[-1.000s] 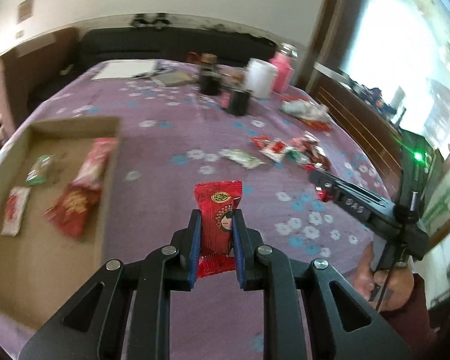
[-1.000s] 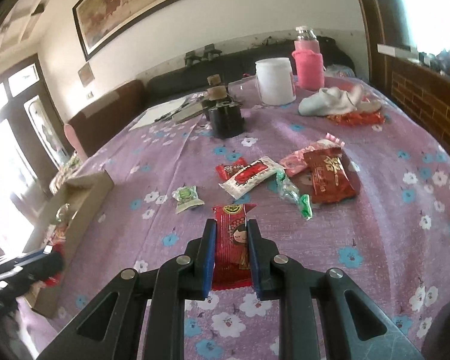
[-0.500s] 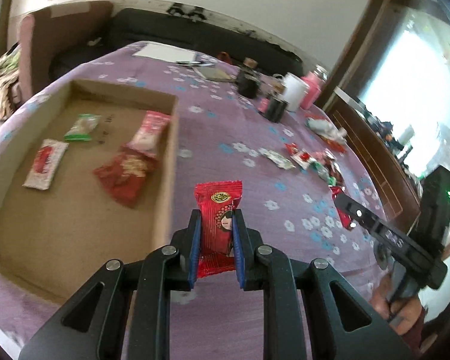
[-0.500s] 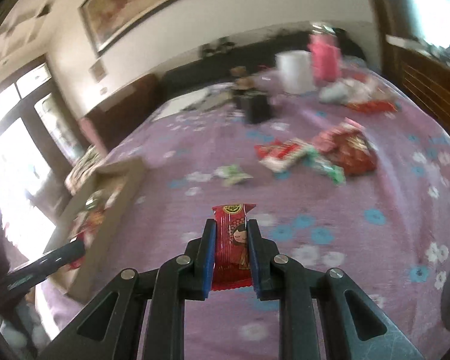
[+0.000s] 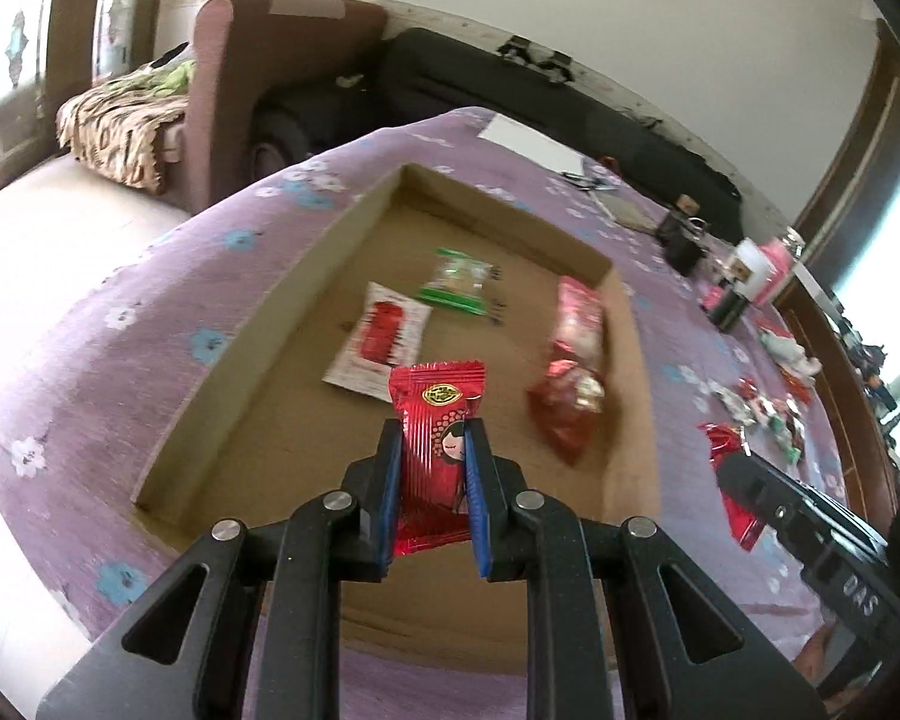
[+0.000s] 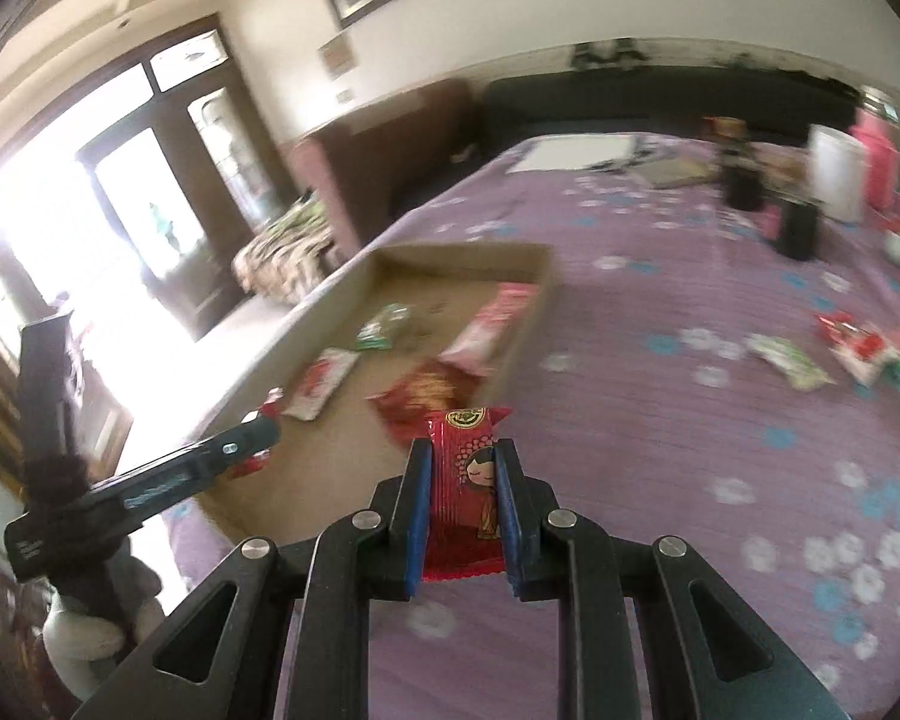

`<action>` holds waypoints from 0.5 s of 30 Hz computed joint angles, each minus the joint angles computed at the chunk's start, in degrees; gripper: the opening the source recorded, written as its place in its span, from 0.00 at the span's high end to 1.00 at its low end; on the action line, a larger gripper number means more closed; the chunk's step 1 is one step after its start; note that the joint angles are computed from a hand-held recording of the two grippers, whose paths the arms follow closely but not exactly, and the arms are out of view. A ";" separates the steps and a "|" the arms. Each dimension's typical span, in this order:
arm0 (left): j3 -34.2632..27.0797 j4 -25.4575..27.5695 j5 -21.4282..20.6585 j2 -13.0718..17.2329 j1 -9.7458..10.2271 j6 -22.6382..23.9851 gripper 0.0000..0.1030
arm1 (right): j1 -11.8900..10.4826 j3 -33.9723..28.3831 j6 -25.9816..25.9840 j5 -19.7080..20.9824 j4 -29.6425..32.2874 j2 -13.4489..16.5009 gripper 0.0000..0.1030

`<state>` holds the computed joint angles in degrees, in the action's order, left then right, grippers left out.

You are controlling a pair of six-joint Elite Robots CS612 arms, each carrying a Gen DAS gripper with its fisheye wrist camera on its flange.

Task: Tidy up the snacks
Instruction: 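Carry both red packets over the cardboard tray and open both grippers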

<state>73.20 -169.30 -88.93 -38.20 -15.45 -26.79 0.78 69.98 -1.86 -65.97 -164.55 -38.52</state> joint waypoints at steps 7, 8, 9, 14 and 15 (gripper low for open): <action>-1.95 2.16 1.25 1.31 0.75 -0.31 0.84 | 3.00 -5.67 -4.58 -0.33 7.09 3.00 0.81; -2.20 2.48 1.44 1.47 0.80 -0.30 0.84 | 3.23 -6.22 -4.97 -0.40 7.83 3.37 0.81; -2.38 2.74 1.65 1.57 0.83 -0.29 0.84 | 3.43 -6.59 -5.30 -0.49 8.42 3.62 0.81; -3.26 3.46 1.45 2.19 1.24 -0.66 0.84 | 4.37 -8.57 -6.61 -1.38 10.92 5.09 0.81; -3.19 3.12 1.59 2.19 1.24 -0.75 0.84 | 4.52 -8.82 -6.80 -1.67 11.24 5.29 0.81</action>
